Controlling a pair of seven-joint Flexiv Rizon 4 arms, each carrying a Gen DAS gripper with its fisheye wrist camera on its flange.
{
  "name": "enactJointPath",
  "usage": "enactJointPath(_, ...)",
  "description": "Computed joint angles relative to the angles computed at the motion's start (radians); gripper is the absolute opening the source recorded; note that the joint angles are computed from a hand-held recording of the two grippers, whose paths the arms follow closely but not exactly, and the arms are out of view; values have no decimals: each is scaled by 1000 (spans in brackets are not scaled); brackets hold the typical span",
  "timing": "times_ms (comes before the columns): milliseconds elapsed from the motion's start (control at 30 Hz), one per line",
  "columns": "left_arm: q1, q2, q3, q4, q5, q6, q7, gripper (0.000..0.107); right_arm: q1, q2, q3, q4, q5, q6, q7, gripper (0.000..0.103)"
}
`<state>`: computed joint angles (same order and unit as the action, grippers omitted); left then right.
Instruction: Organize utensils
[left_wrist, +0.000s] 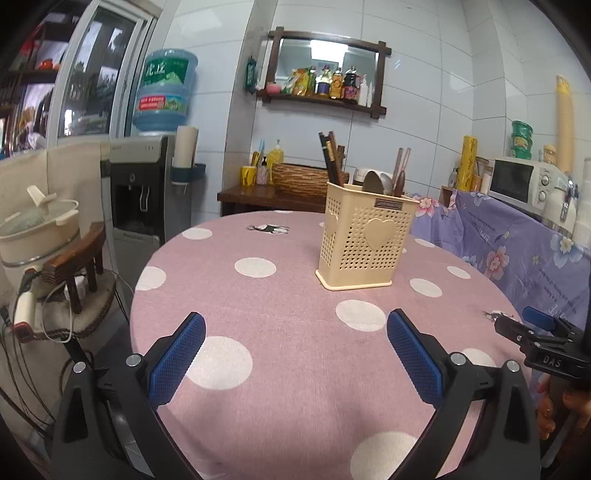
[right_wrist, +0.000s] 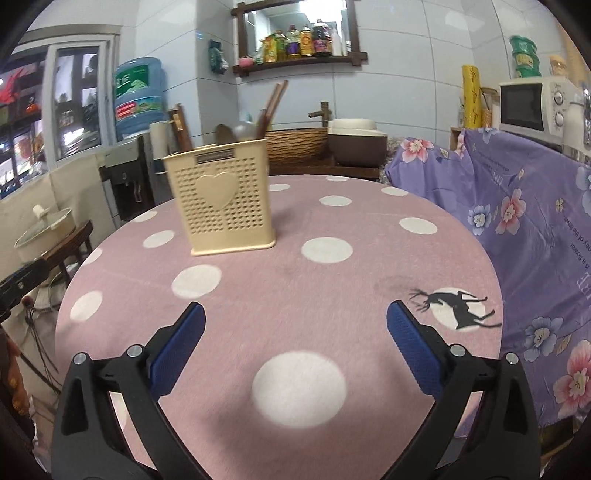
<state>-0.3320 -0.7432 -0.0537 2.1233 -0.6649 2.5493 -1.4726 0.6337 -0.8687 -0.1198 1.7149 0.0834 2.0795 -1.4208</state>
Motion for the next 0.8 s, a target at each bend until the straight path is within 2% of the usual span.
enactJointPath(67,-27,-8,6,19,-10,65,-6,98,7,17,23,57,8,79,-19,97)
enactJointPath(167,-42,-16,-1,49,3,159,-26,98,56,33,18,113,79,193,-81,97)
enactJointPath(300,-59,-10,-30,84,-33,208,-33,98,71,51,56,163,141,287,-147,97)
enactJointPath(400,-77,-12,-42,94,-75,243,-41,98,66,58,86,179,157,330,-178,97)
enactJointPath(500,-76,-20,-48,99,-49,283,-65,98,81,60,92,190,177,374,-236,97)
enactJointPath(633,-89,-27,-51,89,-46,301,-30,98,61,62,130,207,153,442,-271,97)
enactJointPath(800,-87,-36,-64,86,-66,335,-19,98,48,65,153,216,144,458,-299,97)
